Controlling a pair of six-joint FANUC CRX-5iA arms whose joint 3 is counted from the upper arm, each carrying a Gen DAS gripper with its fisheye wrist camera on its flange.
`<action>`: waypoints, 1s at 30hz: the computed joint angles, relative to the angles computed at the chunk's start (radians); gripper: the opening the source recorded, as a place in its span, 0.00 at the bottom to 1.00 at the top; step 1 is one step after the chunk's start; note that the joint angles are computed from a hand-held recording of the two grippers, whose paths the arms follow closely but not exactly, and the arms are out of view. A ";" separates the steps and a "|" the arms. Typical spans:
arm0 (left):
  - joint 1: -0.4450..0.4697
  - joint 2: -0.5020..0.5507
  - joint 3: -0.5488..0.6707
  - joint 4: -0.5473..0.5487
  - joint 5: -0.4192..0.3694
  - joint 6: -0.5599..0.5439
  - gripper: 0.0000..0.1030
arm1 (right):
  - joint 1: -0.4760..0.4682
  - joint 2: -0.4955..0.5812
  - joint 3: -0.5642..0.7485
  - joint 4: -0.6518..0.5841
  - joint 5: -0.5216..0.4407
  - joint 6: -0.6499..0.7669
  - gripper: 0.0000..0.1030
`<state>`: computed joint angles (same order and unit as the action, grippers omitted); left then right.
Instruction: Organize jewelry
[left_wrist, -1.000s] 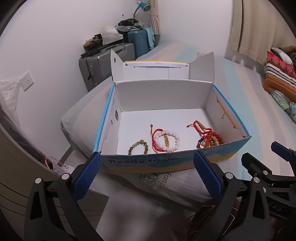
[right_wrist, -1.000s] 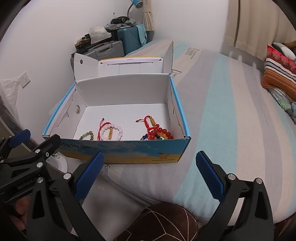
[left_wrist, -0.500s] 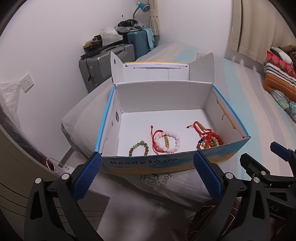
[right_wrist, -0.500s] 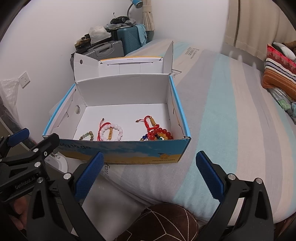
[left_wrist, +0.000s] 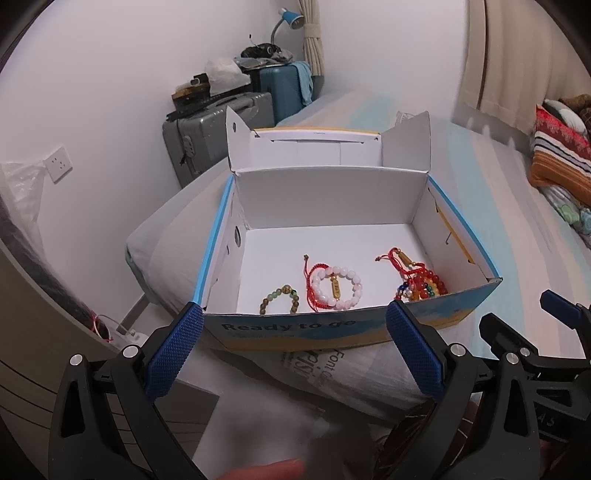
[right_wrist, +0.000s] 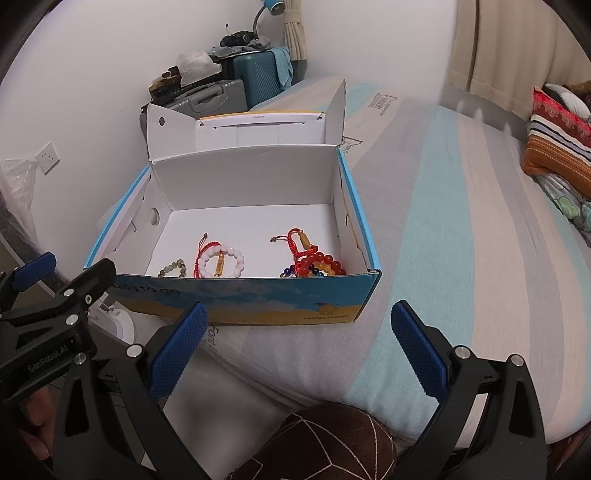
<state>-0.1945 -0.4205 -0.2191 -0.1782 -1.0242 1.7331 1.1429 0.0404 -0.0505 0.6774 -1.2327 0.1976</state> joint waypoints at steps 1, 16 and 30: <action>-0.001 -0.001 -0.001 -0.004 0.002 0.001 0.95 | 0.001 0.002 0.001 0.000 -0.001 -0.001 0.93; -0.006 -0.014 -0.013 -0.017 0.021 -0.001 0.95 | 0.000 0.009 0.003 -0.002 0.000 -0.013 0.93; 0.001 0.000 -0.008 -0.006 0.013 -0.004 0.94 | -0.002 0.012 0.005 -0.006 0.001 -0.016 0.93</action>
